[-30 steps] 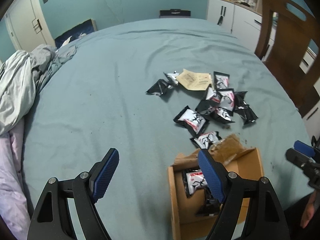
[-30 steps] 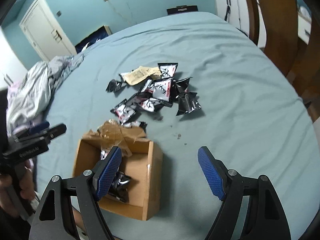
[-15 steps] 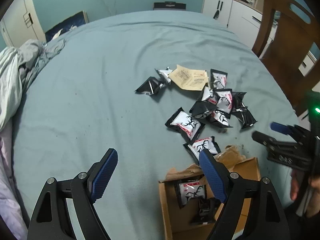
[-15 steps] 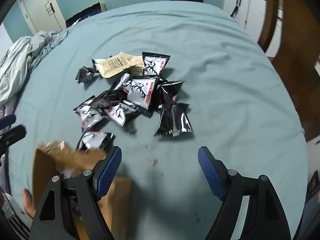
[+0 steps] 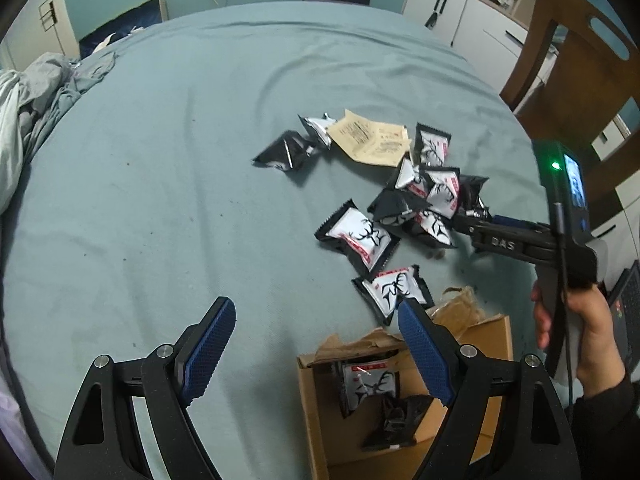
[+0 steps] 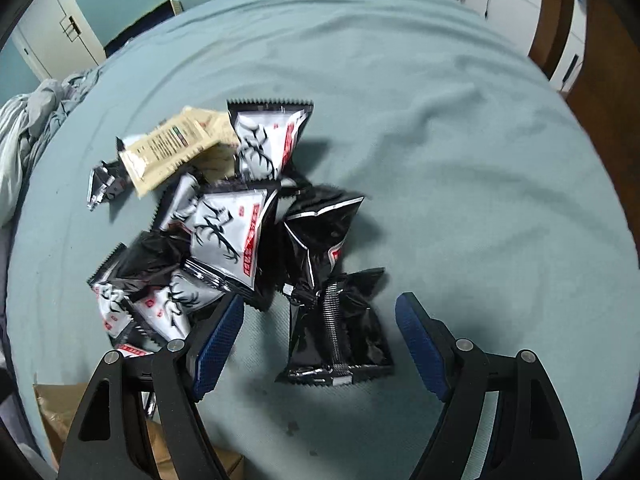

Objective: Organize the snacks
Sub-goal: 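Reach the right gripper to the pile and grasp a black packet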

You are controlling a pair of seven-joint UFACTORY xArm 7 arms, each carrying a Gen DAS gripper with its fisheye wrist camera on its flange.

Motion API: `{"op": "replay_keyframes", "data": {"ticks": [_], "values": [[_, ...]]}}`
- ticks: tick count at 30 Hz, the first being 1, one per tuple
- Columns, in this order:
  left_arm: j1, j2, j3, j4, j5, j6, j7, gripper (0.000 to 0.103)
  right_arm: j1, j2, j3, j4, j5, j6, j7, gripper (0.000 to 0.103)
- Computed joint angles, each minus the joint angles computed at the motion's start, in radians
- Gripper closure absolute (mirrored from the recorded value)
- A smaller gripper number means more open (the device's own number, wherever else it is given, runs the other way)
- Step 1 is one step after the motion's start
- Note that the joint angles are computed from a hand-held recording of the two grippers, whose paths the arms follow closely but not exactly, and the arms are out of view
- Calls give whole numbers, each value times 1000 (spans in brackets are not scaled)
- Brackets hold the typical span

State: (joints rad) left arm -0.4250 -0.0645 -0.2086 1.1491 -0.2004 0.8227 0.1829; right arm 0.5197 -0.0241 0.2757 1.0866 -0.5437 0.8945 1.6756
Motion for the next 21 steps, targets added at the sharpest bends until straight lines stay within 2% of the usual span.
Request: {"op": "replay_keyframes", "data": {"ticks": [3,6,11,15,21], "values": [[-2,3,-3,-4,15,-7,-2,18,3,39,-2,43,15,66,-43,59],[-4,10,-5,-1,30,-8,-7,18,17,39,-8,56,-8,71,-47,61],[-8,23,-6,12,32,9,14,18,48,-1,18,84,-61,129,21,61],[-3,51,-4,41,52,-2,-2,18,69,-73,67,67,-103,145,117,61],[-5,156,-3,139,132,8,-66,18,110,-117,161,82,-181,226,246,61]]}}
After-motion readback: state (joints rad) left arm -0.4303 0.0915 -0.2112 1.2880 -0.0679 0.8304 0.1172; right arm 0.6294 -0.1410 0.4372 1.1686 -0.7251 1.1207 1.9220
